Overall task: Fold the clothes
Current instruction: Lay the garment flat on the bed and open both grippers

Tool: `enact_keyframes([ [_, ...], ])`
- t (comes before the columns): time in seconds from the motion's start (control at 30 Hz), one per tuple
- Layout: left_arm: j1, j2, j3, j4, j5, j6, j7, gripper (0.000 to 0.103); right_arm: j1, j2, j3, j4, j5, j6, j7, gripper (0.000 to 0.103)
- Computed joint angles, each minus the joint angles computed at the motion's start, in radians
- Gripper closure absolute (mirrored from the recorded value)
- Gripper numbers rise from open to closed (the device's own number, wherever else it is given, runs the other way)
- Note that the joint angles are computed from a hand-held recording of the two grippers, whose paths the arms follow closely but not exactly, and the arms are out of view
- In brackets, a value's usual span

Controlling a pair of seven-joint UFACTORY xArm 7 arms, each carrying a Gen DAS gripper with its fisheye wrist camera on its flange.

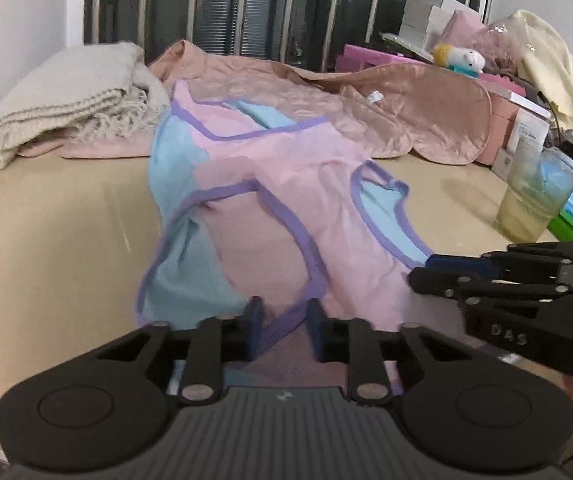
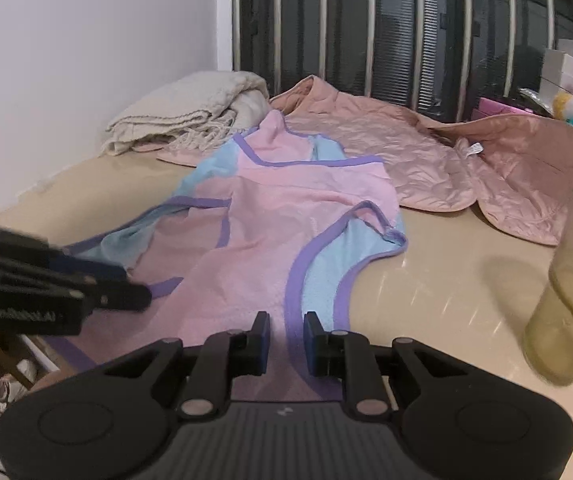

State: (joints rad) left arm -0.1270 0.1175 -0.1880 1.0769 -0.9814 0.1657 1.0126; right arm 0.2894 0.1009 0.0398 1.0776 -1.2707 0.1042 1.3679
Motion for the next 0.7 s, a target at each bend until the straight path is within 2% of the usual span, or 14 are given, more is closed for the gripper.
enact_keyframes([
  [0.03, 0.002, 0.001, 0.0, -0.002, -0.004, 0.0, 0.004, 0.095, 0.005, -0.001, -0.003, 0.001, -0.031, 0.005, 0.037, 0.089],
  [0.1, 0.01, -0.006, 0.001, -0.003, -0.032, 0.023, 0.013, 0.098, 0.006, 0.001, 0.001, 0.006, -0.047, 0.012, 0.065, 0.099],
  [0.17, 0.008, -0.016, 0.009, -0.004, -0.044, 0.026, 0.001, 0.099, 0.009, 0.006, 0.003, 0.017, -0.061, 0.02, 0.106, 0.1],
  [0.23, 0.014, -0.034, 0.013, -0.006, -0.107, 0.044, 0.037, 0.099, 0.013, 0.002, -0.001, 0.028, -0.138, 0.024, 0.199, 0.101],
  [0.3, 0.014, -0.053, 0.027, -0.004, -0.171, 0.069, 0.071, 0.099, 0.007, -0.01, 0.008, 0.031, -0.176, 0.033, 0.239, 0.101],
  [0.4, 0.006, -0.066, 0.052, 0.012, -0.225, 0.097, 0.082, 0.099, -0.009, -0.022, 0.021, 0.035, -0.187, 0.027, 0.25, 0.101],
  [0.63, 0.006, -0.022, 0.074, 0.09, -0.294, 0.028, 0.06, 0.1, -0.016, 0.045, 0.027, 0.164, -0.235, -0.01, 0.256, 0.101],
  [0.7, 0.017, 0.002, 0.074, 0.117, -0.285, 0.013, 0.033, 0.1, -0.011, 0.104, 0.03, 0.224, -0.139, -0.019, 0.14, 0.101],
])
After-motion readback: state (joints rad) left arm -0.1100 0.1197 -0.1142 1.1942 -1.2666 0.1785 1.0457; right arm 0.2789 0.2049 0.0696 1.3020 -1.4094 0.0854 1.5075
